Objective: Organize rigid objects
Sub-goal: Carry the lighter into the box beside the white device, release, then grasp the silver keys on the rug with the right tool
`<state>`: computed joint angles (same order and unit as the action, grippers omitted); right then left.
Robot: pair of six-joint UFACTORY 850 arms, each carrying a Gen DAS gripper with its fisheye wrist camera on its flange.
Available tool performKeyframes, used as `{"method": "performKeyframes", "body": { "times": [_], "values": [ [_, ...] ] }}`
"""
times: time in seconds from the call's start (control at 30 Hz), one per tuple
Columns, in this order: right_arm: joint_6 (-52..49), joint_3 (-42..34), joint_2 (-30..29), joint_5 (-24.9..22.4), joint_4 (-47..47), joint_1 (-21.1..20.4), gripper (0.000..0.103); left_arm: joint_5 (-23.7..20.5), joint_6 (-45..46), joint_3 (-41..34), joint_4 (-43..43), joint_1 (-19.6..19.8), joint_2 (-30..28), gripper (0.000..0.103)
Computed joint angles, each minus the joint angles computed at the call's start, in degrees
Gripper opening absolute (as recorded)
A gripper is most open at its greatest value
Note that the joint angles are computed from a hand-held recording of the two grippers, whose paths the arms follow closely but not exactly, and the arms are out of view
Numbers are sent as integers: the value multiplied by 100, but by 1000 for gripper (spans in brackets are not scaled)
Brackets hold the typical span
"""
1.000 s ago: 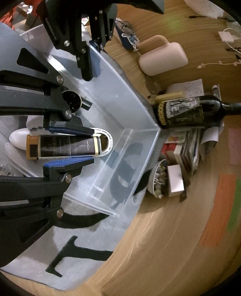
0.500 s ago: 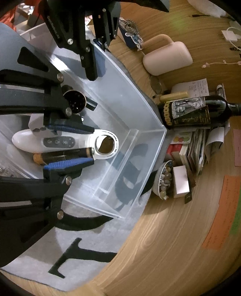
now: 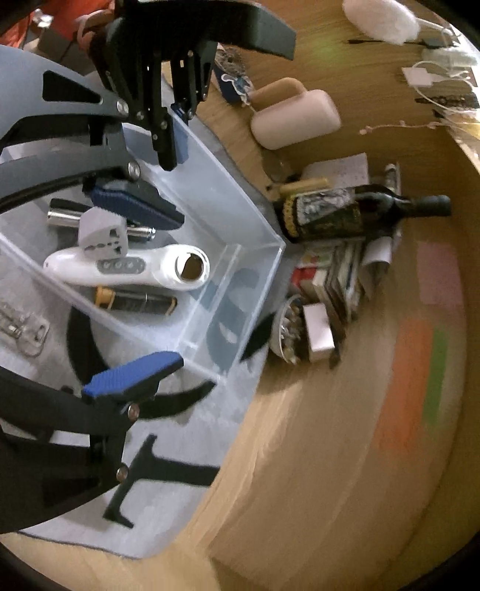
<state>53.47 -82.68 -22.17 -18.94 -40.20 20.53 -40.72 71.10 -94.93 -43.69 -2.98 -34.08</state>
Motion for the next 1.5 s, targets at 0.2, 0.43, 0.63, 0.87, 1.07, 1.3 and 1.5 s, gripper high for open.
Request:
{"method": "performKeyframes", "body": {
  "times": [0.2, 0.43, 0.63, 0.87, 1.07, 1.3, 1.5],
  "values": [
    [1302, 504, 419, -136, -1172, 35, 77, -11, 2, -28, 7, 7, -20, 10],
    [2097, 1053, 788, -405, -1701, 103, 77, -13, -30, -48, 39, 4, -38, 10],
    [2149, 1447, 926, -559, -1515, 186, 77, -12, -24, -51, 35, 7, -44, 10],
    [1711, 1612, 766, -366, -689, 70, 77, -13, -22, -52, 36, 7, -45, 10],
    [943, 1540, 536, -158, 198, -62, 76, -16, -20, -52, 32, 8, -45, 10],
    [637, 1418, 368, -124, 204, -6, 45, -21, -22, -52, 34, 10, -44, 10],
    [417, 1444, 398, 37, 434, -82, 24, -15, -19, -51, 35, 9, -45, 10]
  ]
}}
